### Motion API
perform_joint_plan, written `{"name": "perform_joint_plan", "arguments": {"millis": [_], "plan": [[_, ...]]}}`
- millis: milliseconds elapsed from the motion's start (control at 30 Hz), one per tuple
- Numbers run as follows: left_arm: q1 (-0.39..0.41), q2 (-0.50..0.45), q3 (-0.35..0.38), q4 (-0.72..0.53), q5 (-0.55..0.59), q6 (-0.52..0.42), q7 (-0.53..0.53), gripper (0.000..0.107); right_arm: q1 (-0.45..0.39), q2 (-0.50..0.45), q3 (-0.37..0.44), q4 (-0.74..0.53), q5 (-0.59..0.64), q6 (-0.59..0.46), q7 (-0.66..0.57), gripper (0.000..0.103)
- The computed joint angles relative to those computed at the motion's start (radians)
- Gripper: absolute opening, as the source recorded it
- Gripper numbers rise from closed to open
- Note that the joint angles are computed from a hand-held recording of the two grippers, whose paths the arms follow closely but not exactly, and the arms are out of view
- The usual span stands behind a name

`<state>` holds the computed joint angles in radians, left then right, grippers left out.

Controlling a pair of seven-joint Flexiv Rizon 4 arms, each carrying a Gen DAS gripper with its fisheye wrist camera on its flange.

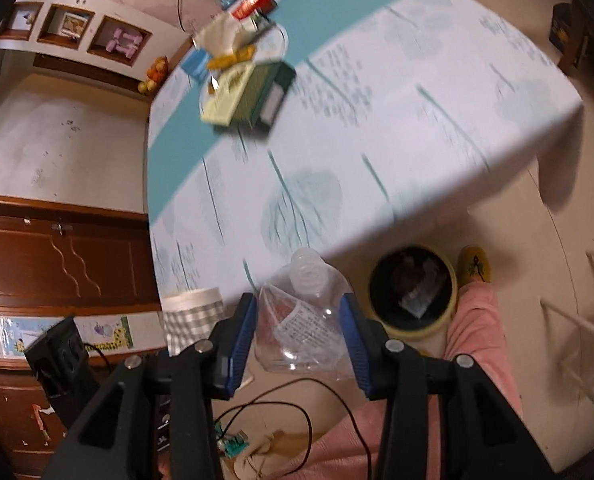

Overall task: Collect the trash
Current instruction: 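Carry the bottle and paper cup down over the black bin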

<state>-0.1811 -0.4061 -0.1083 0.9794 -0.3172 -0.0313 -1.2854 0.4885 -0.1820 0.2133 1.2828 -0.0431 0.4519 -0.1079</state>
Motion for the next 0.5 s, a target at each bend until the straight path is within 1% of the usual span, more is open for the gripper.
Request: {"name": "perform_joint_plan", "arguments": {"millis": [133,233,300,367,500], "plan": [[-0.007,0.057,0.004,0.111,-0.005,-0.004,0.015,0.067,0.009,0.029,0.019,0.053,0.026,-0.007,0.033,0.043],[-0.017,0.077,0.005,0.171,0.005,-0.007,0.022,0.068,0.010,0.052,0.031,0.107,0.056,0.005,0.059,0.043],[-0.026,0.086,0.006,0.216,0.013,0.009,0.028,0.068,0.007,0.066,0.037,0.157,0.078,0.028,0.082,0.043],[-0.038,0.089,0.006,0.260,0.027,0.041,0.034,0.068,0.006,0.075,0.041,0.207,0.084,0.062,0.103,0.043],[-0.064,0.066,0.004,0.348,0.053,0.146,0.031,0.069,-0.004,0.078,0.045,0.334,0.100,0.175,0.132,0.043]]}}
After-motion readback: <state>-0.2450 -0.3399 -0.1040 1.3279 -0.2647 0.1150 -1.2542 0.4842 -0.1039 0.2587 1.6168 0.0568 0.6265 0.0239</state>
